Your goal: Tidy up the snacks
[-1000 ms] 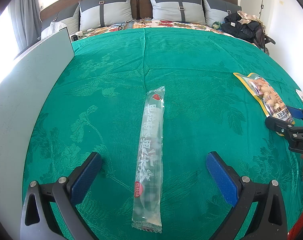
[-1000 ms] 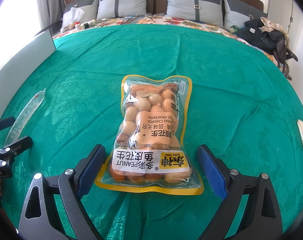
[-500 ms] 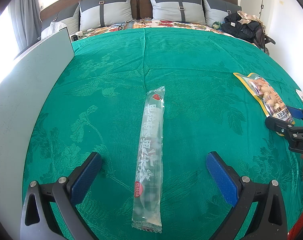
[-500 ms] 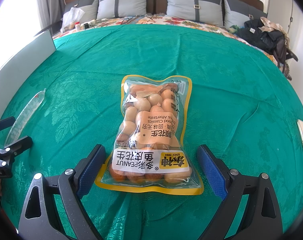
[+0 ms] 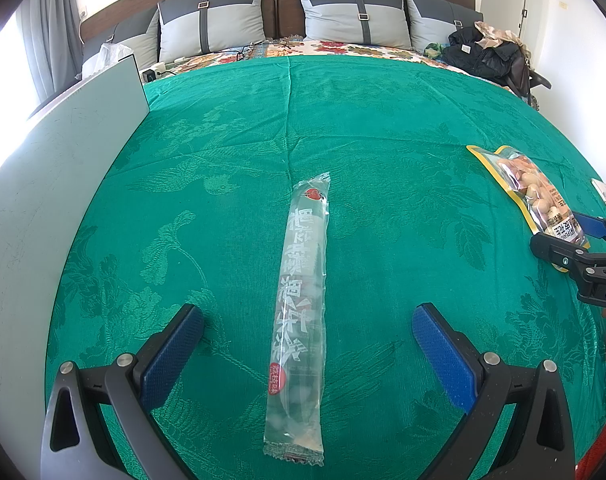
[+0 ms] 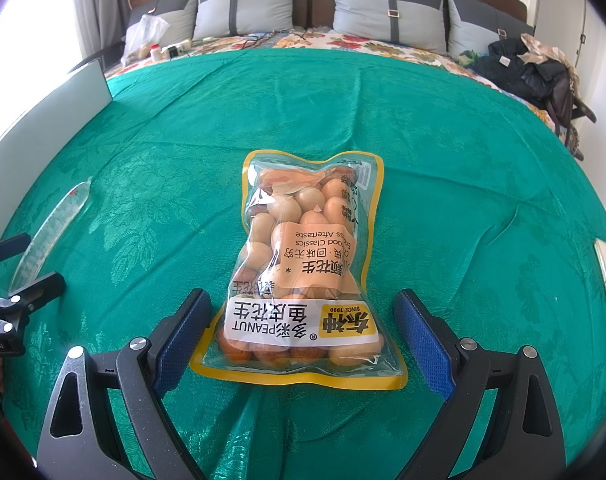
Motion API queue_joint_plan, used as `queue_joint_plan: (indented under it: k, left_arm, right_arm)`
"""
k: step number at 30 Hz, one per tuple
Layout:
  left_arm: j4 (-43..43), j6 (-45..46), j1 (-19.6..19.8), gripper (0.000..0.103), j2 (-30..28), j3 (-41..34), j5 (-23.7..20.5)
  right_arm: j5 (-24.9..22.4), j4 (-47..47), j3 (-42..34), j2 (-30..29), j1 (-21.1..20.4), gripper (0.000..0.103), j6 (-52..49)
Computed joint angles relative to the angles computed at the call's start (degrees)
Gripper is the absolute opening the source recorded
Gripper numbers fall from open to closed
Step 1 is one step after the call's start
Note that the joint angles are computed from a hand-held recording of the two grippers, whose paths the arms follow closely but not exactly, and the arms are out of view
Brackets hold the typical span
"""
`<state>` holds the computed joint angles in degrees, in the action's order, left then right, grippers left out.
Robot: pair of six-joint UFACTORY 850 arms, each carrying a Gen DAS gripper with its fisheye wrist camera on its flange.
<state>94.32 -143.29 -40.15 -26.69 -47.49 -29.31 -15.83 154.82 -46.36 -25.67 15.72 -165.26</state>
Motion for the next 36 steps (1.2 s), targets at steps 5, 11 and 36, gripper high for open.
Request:
queue_joint_plan:
  k: [5, 11, 36]
  left_arm:
    - [-0.1, 0.0, 0.0, 0.103, 0.0, 0.0, 0.0]
    - [0.0, 0.0, 0.0, 0.103, 0.0, 0.0, 0.0]
    - [-9.8, 17.9, 5.2, 0.103, 3.0, 0.0, 12.7]
  right_arm:
    - [0.0, -0.1, 0.0, 0.0, 0.0, 0.095, 0.1]
    - [0.0, -0.1, 0.0, 0.0, 0.0, 0.095, 0.0]
    - [0.1, 0.1, 0.0, 0.0, 0.0, 0.095, 0.0]
